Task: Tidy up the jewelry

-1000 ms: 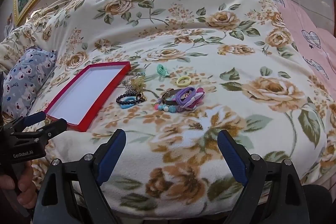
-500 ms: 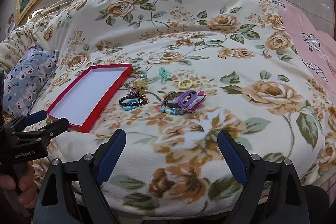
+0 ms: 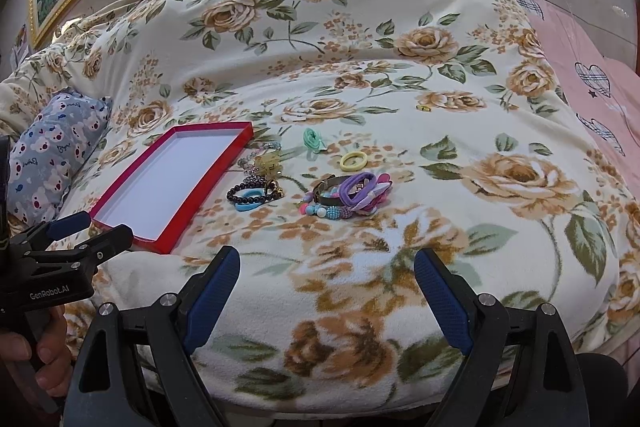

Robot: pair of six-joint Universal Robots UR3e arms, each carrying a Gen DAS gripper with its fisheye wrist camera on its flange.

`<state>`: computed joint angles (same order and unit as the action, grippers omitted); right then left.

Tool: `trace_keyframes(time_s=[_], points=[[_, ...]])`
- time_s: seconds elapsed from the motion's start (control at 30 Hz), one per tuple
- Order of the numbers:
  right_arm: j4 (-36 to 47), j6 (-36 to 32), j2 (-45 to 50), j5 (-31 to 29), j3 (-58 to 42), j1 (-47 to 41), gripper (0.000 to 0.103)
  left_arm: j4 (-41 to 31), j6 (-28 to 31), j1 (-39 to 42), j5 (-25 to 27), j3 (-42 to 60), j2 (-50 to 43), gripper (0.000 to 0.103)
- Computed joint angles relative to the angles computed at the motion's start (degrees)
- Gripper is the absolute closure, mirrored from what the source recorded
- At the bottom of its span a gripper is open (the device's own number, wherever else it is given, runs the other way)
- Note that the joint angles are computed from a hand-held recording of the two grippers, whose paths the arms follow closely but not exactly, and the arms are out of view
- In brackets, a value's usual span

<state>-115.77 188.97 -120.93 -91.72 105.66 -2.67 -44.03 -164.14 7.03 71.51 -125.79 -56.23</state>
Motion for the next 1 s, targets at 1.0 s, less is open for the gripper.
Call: trace_keyframes(time_s=[1.0], points=[[-0.4, 0.5, 1.3, 0.5, -1.3, 0.7, 0.013, 1.4, -1.0, -2.3, 1.8, 1.5, -2.7, 0.001]])
